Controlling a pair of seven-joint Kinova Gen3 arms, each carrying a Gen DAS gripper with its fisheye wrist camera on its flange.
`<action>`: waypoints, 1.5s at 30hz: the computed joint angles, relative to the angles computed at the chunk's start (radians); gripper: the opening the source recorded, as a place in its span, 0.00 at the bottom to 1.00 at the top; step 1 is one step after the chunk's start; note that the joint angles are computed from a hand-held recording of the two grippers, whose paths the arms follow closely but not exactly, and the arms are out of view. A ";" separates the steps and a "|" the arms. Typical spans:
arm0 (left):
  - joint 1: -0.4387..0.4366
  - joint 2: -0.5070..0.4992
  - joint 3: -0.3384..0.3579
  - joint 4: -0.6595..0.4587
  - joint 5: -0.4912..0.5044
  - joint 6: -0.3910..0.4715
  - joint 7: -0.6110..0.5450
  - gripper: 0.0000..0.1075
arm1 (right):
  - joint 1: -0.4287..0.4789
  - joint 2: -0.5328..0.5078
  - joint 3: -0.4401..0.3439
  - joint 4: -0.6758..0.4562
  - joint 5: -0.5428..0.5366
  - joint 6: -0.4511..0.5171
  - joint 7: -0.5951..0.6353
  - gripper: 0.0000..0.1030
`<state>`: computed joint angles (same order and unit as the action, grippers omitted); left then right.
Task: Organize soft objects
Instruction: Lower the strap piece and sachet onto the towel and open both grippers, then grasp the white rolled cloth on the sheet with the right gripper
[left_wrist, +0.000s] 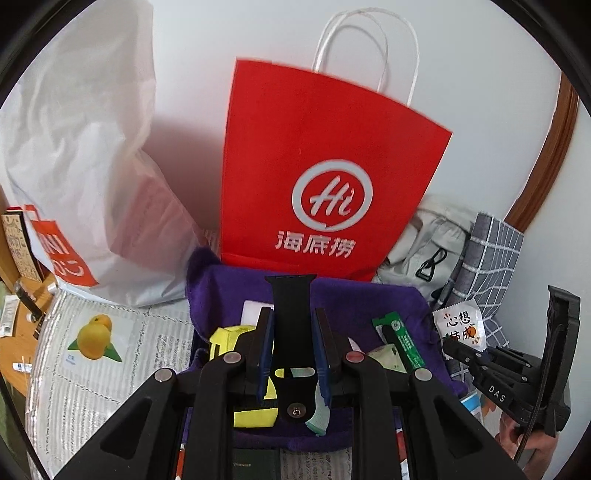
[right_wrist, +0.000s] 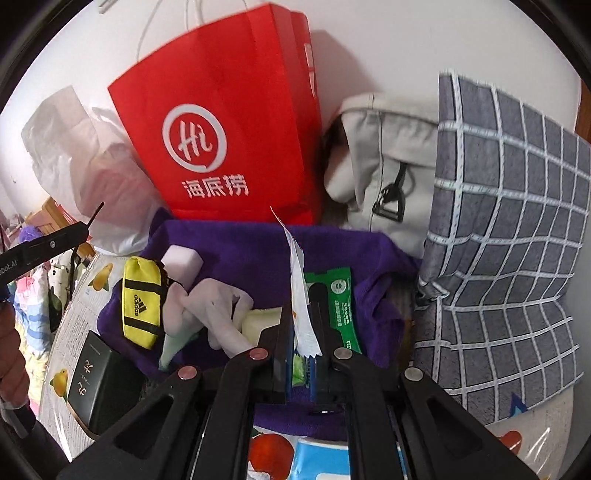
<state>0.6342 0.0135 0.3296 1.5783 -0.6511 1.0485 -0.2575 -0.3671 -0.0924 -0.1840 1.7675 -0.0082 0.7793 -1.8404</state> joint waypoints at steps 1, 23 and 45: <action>-0.006 0.003 -0.006 0.004 0.019 -0.013 -0.012 0.18 | 0.001 0.009 0.002 -0.004 0.001 0.011 0.001 0.06; -0.033 0.089 -0.089 -0.009 0.263 -0.065 -0.155 0.19 | 0.050 0.143 0.050 -0.043 -0.148 0.138 0.146 0.17; -0.105 -0.051 -0.027 0.014 0.324 -0.109 -0.198 0.46 | -0.046 -0.222 -0.103 0.143 -0.087 0.120 0.012 0.24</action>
